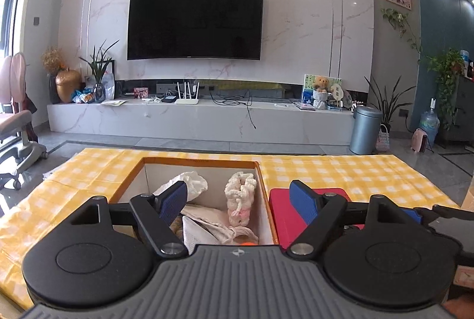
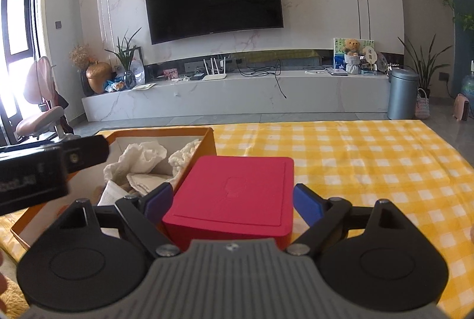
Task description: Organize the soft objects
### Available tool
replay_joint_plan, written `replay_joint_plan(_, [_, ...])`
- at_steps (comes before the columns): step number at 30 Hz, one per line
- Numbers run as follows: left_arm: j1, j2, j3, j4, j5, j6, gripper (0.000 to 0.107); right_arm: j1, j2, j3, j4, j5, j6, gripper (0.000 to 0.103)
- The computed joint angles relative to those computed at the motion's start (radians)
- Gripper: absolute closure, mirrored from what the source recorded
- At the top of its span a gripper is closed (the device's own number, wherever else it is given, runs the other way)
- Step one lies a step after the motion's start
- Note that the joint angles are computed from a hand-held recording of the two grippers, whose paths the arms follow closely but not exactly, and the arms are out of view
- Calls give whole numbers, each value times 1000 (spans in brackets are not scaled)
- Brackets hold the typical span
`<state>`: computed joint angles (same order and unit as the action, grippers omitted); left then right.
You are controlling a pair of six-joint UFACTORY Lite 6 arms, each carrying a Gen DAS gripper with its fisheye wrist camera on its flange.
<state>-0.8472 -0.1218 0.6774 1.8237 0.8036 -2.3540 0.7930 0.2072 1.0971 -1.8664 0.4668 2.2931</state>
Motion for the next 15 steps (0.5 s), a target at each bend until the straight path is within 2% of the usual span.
replay_joint_plan(8, [44, 30, -24, 29, -50, -81, 15, 45, 29, 7, -26, 64, -18, 17])
replay_joint_plan(15, [51, 23, -30, 22, -76, -58, 15, 59, 33, 0, -31, 70, -45, 16])
